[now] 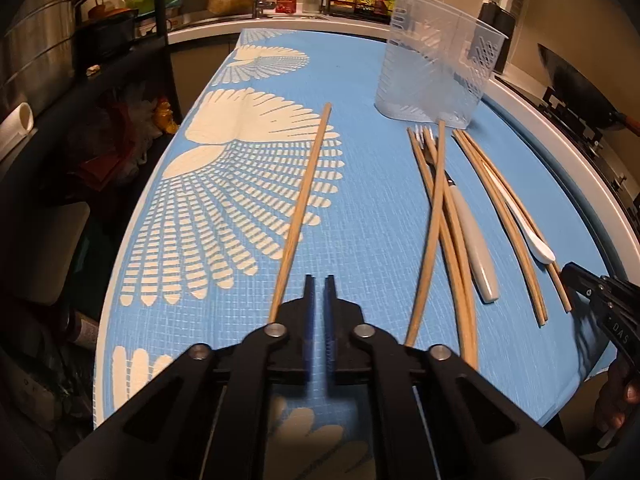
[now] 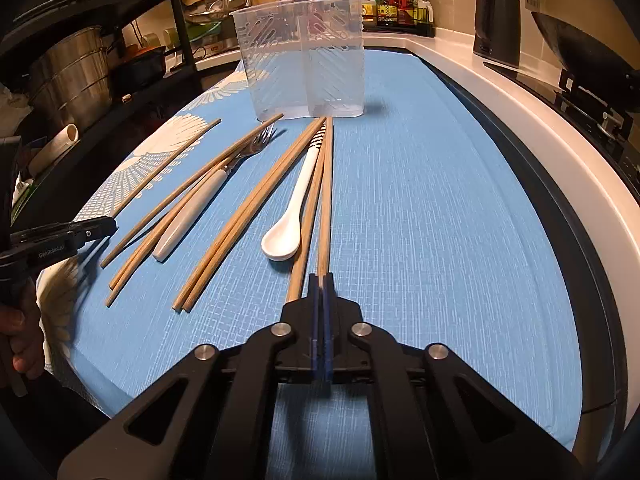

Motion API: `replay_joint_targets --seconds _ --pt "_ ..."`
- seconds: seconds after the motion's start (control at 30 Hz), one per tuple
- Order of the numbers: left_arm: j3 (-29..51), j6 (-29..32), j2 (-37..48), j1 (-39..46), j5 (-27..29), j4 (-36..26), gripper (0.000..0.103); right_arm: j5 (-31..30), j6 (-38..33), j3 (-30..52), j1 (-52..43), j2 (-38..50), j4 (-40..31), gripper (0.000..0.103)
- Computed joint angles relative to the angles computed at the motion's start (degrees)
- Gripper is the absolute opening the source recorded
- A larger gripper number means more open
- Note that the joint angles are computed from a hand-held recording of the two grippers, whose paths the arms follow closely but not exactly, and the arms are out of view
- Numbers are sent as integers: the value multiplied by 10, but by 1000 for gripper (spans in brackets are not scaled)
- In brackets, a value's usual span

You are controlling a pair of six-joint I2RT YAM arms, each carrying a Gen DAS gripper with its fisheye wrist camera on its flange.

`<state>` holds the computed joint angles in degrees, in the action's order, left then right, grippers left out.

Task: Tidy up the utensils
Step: 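Close left gripper on a lone wooden chopstick while right gripper closes on another chopstick, then adjust and tighten grip on the chopsticks in both grippers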

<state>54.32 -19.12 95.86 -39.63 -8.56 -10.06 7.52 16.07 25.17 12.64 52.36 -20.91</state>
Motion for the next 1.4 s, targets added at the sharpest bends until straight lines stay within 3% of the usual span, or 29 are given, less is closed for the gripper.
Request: replay_joint_targets --seconds 0.17,0.23,0.27,0.3,0.43,0.5,0.6,0.77,0.97,1.2,1.27,1.4 --pt "-19 -8 -26 -9 -27 22 0 12 6 0 -11 -15 -8 0" --pt "-23 -18 -32 -2 -40 26 11 17 8 0 -13 -18 -7 0" --pt "-20 -24 -29 2 -46 20 29 11 7 1 -16 -14 -7 1" --pt "-17 -29 -25 7 -44 16 35 2 6 4 -21 -7 -8 4" --pt "-6 -33 -6 16 -39 2 34 -14 9 4 -29 8 -10 5" --pt "-2 -23 -2 12 -37 0 15 -17 10 3 -30 0 -10 5" --pt "-3 -22 0 4 -42 3 6 -25 11 -1 -32 -16 -5 8" --pt "-16 -23 -13 -18 -46 20 5 -42 11 -4 -28 -12 3 14" --pt "-68 -91 -52 -54 -39 35 5 -37 12 2 -24 4 2 14" --pt "-121 -153 -77 -122 -126 69 6 -12 12 4 1 11 -2 12" --pt "-118 -148 -71 -131 -144 71 6 -4 14 4 3 11 -4 6" --pt "-111 -132 -58 -137 -165 77 6 9 23 5 2 6 -11 5"
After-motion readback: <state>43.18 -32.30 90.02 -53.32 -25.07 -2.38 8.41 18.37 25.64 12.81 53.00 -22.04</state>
